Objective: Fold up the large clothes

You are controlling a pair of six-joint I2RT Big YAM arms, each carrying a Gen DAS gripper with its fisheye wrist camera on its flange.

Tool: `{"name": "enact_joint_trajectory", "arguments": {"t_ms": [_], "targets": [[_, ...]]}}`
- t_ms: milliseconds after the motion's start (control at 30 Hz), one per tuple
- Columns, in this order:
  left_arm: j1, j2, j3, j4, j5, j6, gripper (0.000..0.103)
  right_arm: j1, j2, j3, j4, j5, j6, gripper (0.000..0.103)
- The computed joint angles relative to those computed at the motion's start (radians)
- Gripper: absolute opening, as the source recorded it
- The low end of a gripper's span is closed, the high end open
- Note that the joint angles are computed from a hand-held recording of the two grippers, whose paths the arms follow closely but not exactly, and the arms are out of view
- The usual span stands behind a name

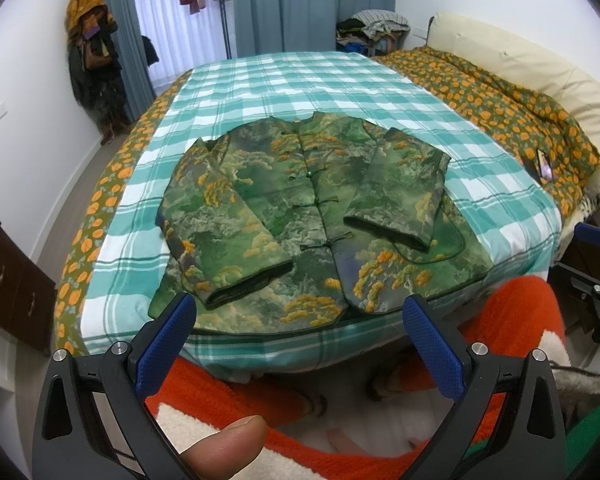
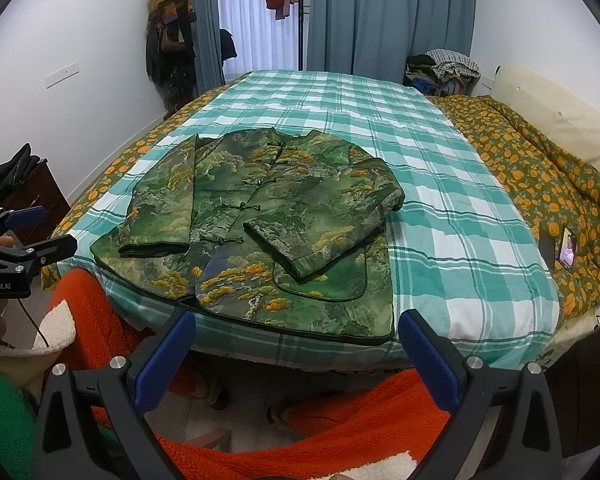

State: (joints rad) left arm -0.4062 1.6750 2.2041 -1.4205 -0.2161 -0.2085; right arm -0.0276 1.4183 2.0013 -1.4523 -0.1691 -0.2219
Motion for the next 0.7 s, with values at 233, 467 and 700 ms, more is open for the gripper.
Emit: {"name": "enact_joint_trajectory", "arguments": {"t_ms": [233,467,700], "targets": [[-0.002,0.001,-0.001,0.000,0.000,-0.001,0.103,0.003,-0.001,-0.004,0.001,0.003,0.006,0.103],[-0.005,-0.001,-0.007,0.004,-0.002,-0.005,0.103,0.003,-0.007,-0.013,-0.001,0.000,0.000,0.103],[-0.005,-0.001,-0.009,0.005,-0.001,-0.004,0.103,0.002,-0.005,-0.011,-0.001,0.001,0.001,0.103]]}}
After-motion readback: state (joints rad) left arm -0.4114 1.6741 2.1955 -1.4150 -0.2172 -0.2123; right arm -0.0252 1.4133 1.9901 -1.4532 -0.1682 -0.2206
